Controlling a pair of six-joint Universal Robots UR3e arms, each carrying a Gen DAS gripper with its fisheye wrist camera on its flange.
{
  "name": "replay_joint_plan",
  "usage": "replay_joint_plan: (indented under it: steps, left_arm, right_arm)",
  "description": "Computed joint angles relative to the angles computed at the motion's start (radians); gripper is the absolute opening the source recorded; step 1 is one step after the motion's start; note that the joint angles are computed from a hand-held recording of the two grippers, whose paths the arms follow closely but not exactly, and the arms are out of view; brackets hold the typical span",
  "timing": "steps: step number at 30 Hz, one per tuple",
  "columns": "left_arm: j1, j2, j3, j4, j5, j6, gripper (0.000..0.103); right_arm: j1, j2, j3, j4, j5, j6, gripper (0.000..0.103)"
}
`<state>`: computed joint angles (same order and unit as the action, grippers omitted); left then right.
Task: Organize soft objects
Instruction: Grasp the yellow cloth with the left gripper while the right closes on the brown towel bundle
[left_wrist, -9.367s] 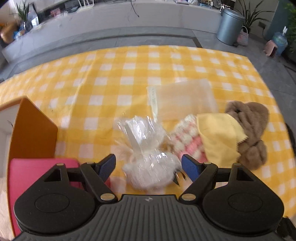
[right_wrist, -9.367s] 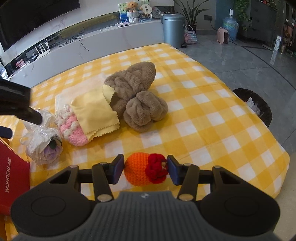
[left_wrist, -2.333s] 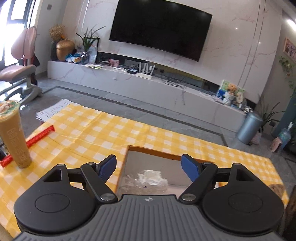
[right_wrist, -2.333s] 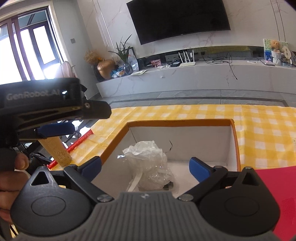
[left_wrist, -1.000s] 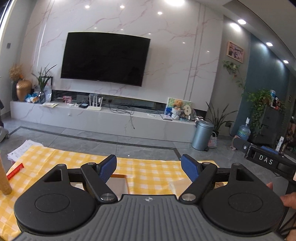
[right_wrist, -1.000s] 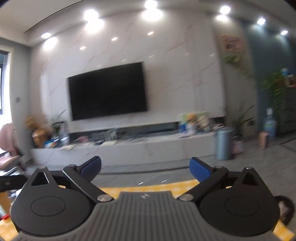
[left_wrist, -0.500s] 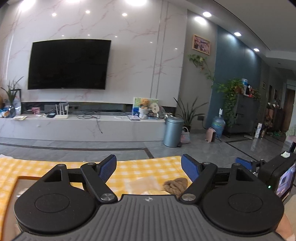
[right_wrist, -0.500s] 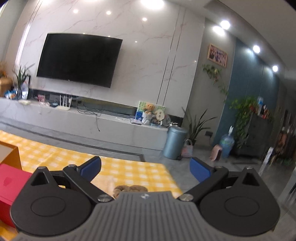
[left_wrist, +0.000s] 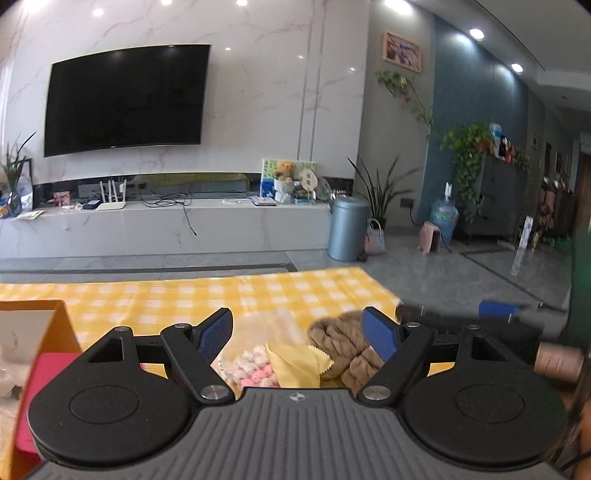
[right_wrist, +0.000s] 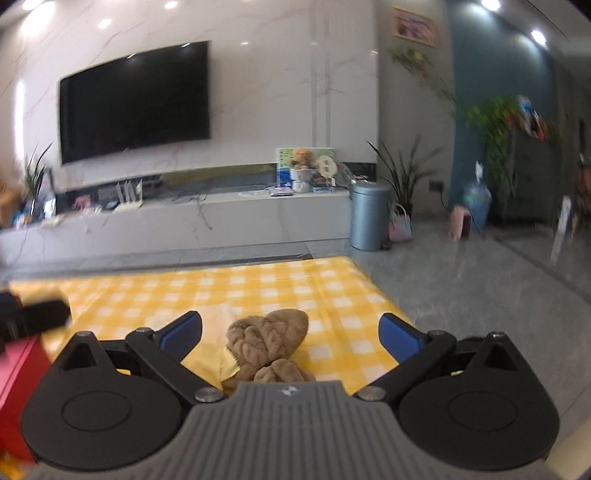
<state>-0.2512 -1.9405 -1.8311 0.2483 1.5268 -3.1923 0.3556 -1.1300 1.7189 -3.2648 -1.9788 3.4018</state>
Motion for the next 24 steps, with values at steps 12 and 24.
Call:
replay_joint_plan:
  steps: [12, 24]
  left_arm:
    - [-0.084, -0.316, 0.231, 0.061, 0.104, 0.063, 0.093]
    - [-0.055, -0.412, 0.423, -0.268, 0.117, 0.000, 0.056]
  right_arm:
    - [-0.059, 0.208, -0.180, -0.018, 0.058, 0.135, 0.100]
    - [-0.052, 0.200, -0.181, 0.037, 0.008, 0.196, 0.100]
